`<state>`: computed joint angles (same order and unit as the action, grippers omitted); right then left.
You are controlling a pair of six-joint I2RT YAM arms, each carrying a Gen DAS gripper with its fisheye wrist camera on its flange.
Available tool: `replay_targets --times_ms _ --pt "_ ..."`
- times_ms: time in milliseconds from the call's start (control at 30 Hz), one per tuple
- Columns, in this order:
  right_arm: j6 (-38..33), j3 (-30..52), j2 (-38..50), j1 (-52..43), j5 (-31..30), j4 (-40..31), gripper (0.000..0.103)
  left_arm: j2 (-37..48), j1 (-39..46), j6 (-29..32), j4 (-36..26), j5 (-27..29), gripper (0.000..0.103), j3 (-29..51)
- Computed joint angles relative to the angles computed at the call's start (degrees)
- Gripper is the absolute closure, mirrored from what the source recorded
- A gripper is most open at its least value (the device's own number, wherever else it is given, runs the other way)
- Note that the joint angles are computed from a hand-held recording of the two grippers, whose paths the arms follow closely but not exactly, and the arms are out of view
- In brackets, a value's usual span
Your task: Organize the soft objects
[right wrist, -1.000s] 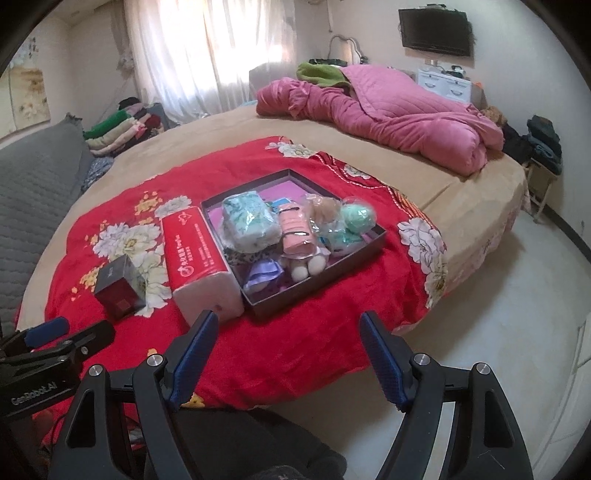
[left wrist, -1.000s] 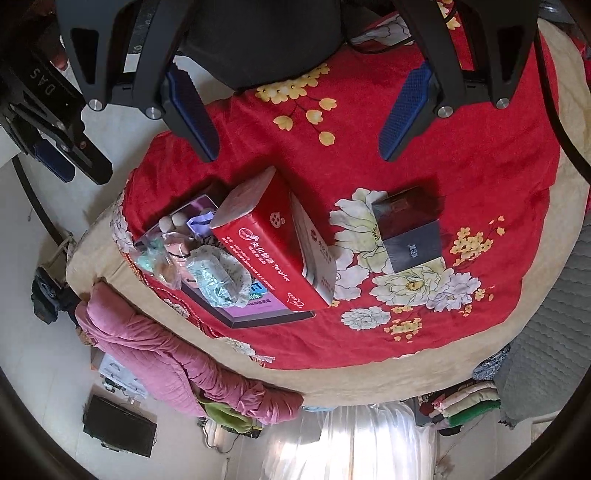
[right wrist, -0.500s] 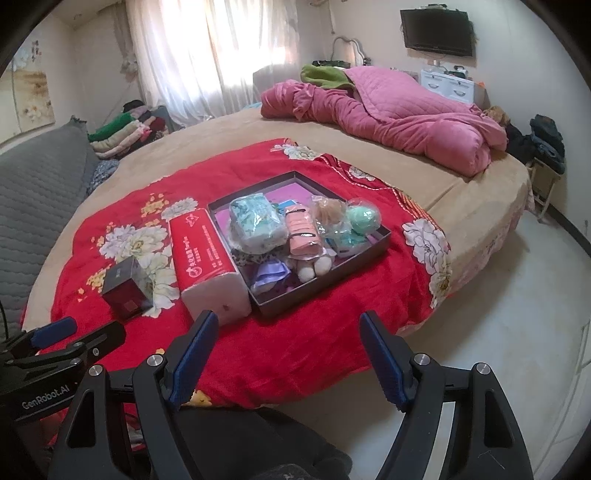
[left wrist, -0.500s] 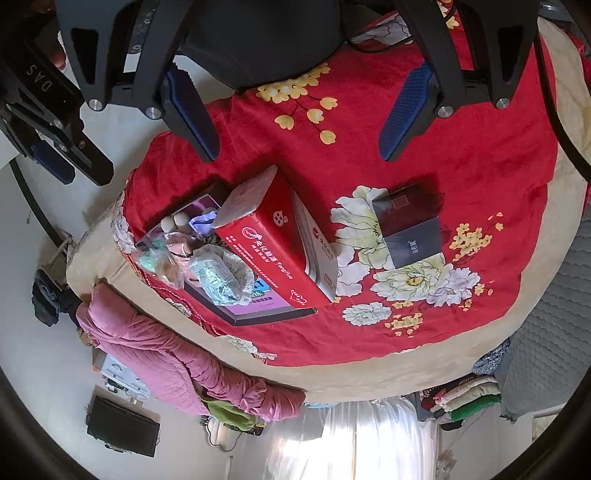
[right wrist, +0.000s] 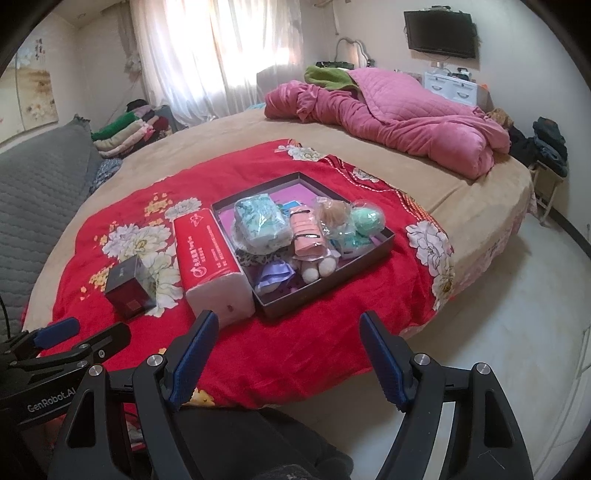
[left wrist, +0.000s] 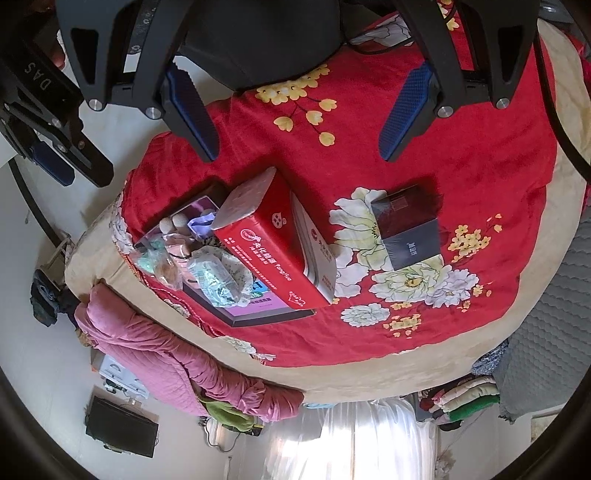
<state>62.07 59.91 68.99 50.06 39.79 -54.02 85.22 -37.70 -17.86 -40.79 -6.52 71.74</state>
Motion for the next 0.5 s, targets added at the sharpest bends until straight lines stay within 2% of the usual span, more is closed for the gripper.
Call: replay_targets --times_ms 500 --pt "0.45 0.08 0.03 0.39 0.00 -0.43 0.024 -0.30 -0.44 -0.19 -0.10 -0.94 0.015 -0.23"
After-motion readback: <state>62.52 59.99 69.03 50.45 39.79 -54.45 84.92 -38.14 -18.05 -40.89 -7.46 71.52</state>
